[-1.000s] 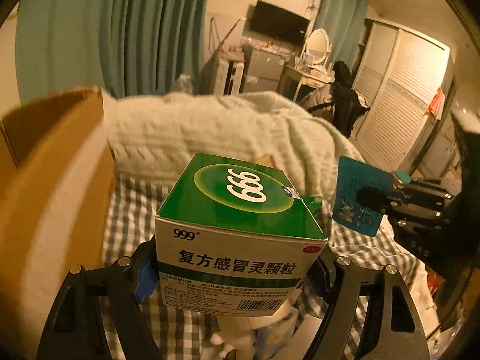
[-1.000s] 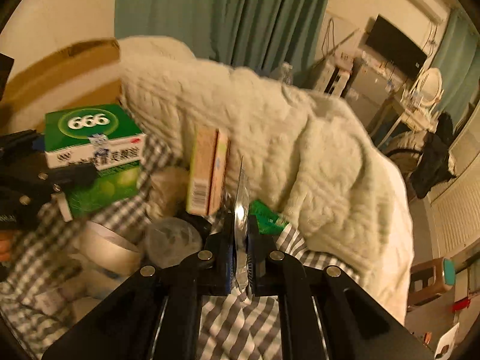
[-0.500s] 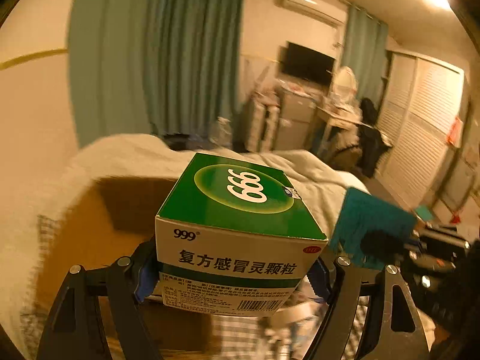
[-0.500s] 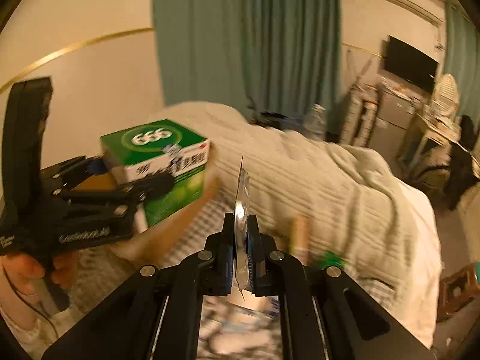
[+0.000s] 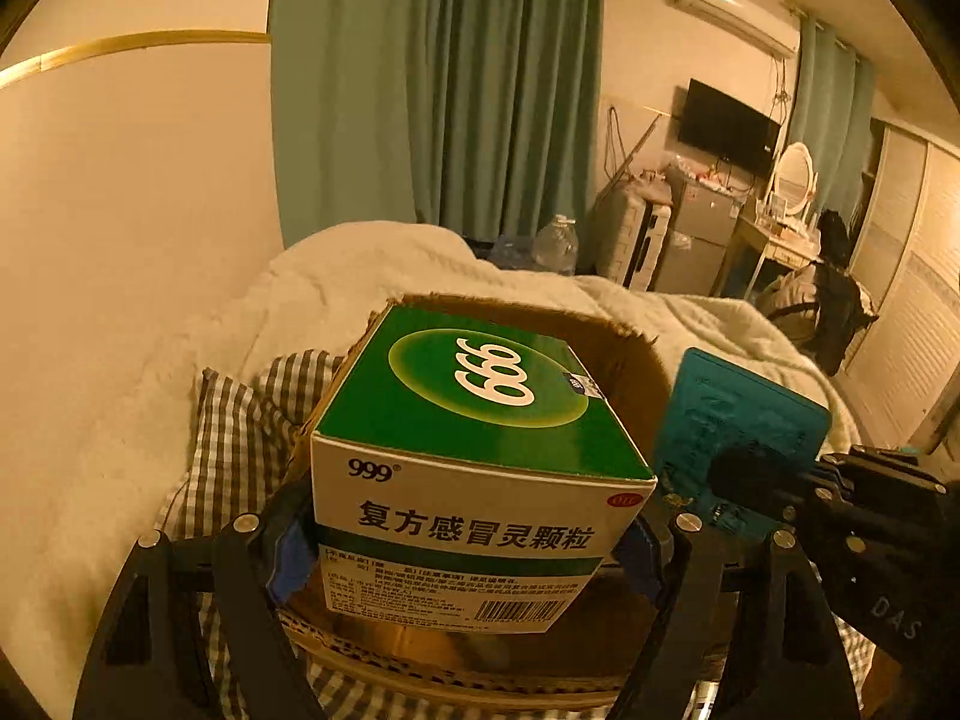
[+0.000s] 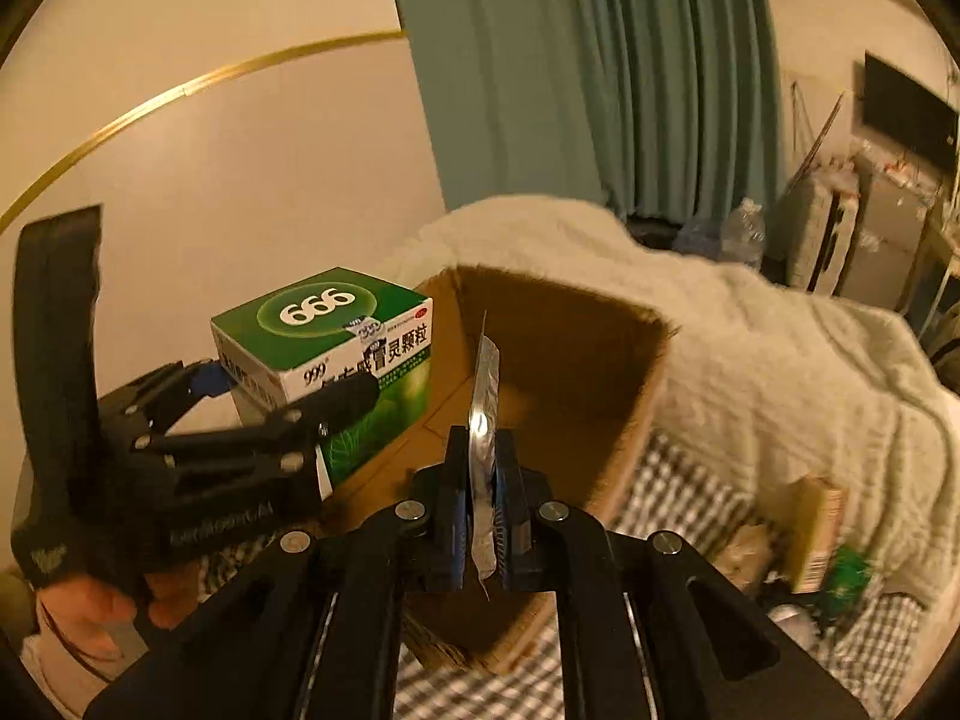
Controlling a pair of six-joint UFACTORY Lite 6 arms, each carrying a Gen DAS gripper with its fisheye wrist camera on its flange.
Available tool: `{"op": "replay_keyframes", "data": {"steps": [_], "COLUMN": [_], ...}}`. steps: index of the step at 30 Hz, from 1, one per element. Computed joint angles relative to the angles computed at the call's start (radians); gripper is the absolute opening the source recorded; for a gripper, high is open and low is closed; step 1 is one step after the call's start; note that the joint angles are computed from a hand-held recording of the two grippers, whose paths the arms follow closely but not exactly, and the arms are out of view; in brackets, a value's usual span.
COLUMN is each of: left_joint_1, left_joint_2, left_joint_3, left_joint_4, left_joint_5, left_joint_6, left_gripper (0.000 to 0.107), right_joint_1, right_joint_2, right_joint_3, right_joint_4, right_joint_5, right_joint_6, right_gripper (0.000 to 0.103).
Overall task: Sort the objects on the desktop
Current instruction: 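Carry the green box to the cardboard box while the right gripper grasps the blister pack, then grasp the green snack packet with the right gripper while the left grasps the amoxicillin box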
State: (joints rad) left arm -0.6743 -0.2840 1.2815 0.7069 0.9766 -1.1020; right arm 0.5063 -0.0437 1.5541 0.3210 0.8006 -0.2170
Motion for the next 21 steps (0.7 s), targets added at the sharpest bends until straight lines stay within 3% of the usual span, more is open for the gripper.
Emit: {"op": "replay_keyframes", "data": {"steps": [3, 4, 6, 8, 15, 21], "left_joint_1": [0.037, 0.05, 0.032, 0.002, -0.186, -0.353], "left_joint_2": [-0.015, -0.028, -0.058, -0.052, 0.042, 0.278], "left_joint_3": [-0.041, -0.049, -0.077, -0.062, 0.085, 0.333], "left_joint_4": [-0.025, -0.035, -0.005, 0.013, 0.091, 0.093], "left_joint_5": [-0.047, -0.054, -0.042, -0.02, 0.113, 0.179], "left_joint_6": [-0.007, -0.001, -0.062, -0.091, -0.173, -0.232], "left_gripper": [0.09, 0.097, 0.102, 0.102, 0.102, 0.103], "right_joint_1": [-0.009, -0.016, -0.039, -0.07, -0.276, -0.592], "right_joint_2": [0.028, 0.022, -0.001, -0.026, -0.154, -0.228], "right_joint_3": [-0.013, -0.022, -0.045, -0.057, -0.101, -0.152], "right_joint_4": [0.023, 0.033, 0.051, 0.079, 0.122, 0.218], "right_joint_5": [-0.021, -0.025, -0.04, -0.041, 0.036, 0.152], "right_joint_6": [-0.024, -0.036, -0.052, -0.069, -0.215, -0.403], "right_gripper": [0.01, 0.014, 0.04, 0.046, 0.046, 0.046]}}
